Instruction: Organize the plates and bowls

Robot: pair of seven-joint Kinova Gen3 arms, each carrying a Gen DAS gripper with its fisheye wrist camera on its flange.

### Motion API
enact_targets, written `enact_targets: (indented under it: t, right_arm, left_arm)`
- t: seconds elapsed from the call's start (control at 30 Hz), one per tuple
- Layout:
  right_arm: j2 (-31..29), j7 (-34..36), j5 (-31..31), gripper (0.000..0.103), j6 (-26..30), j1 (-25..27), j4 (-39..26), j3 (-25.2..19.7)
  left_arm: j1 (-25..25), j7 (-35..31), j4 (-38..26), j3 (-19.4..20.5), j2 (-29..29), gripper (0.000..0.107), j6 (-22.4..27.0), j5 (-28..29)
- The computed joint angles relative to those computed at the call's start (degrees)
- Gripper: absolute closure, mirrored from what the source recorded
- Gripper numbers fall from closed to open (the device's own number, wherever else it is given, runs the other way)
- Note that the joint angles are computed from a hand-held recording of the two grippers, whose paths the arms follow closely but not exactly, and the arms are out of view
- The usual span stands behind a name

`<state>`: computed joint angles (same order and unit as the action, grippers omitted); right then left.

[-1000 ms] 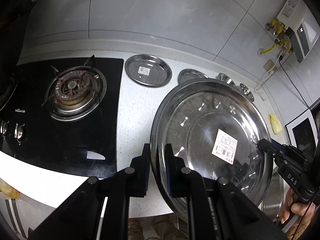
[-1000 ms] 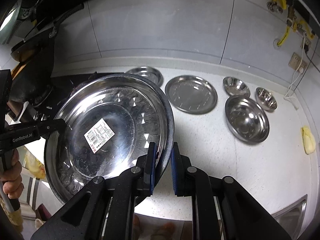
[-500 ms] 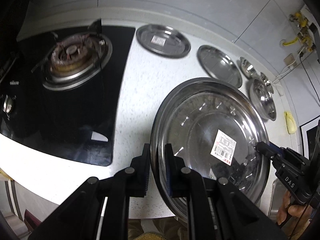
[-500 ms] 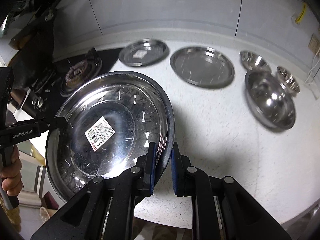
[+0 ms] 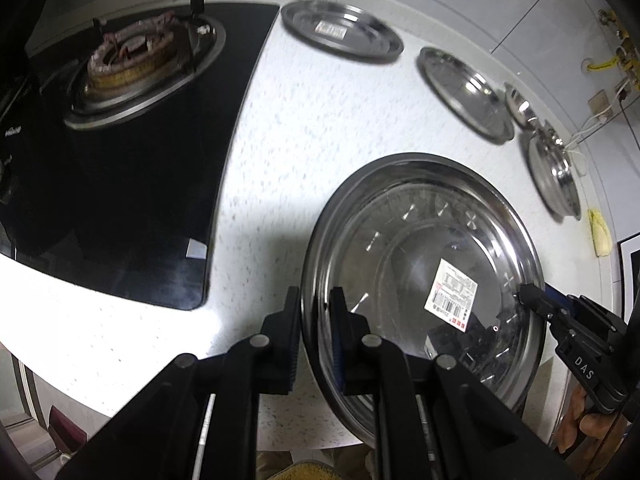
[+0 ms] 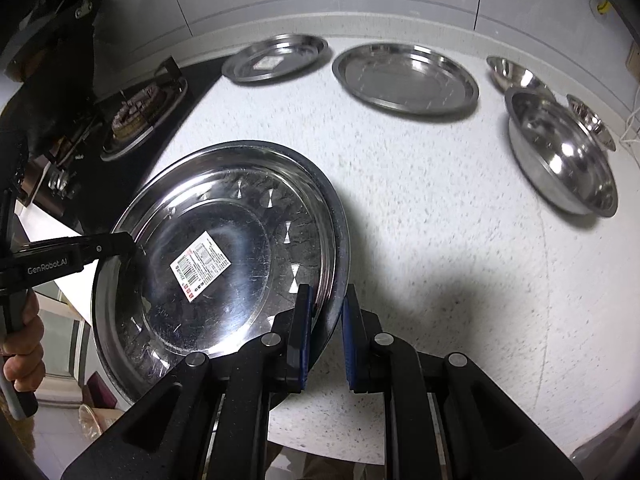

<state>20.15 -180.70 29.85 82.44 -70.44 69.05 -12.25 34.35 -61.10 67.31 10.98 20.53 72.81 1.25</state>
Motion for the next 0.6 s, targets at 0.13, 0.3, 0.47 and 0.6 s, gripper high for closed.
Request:
enact_targets:
  t: [0.13,0.3,0.47,0.6]
  right_arm:
    - [-0.21,-0.63,-0.97,0.090,-3.09,1.02,2.65,-0.20]
    - [0.02,-0.67,-1.32,0.090,-5.03,1.53,4.07,-0.30]
    - [-0.43,-0.77,-1.92,0.090,-6.64,2.08,5.52,-0.43]
    - [-0.88,-0.82,-1.87,0.090,-7.26,2.30,6.27,-0.60]
  left_arm:
    - [0.44,0.64,1.50,-0.17,0.09,0.095,-1.23,-0.55]
    - [0.85,0.87,2.47,-0.16,0.06,0.095,-2.47,-1.50]
    - [1.37,1.26,3.16,-0.11,-0.18,0.095,-3.52,-2.40]
    - [1.69,1.10,2.97,0.00,0.01,0.095,-3.81,-2.79]
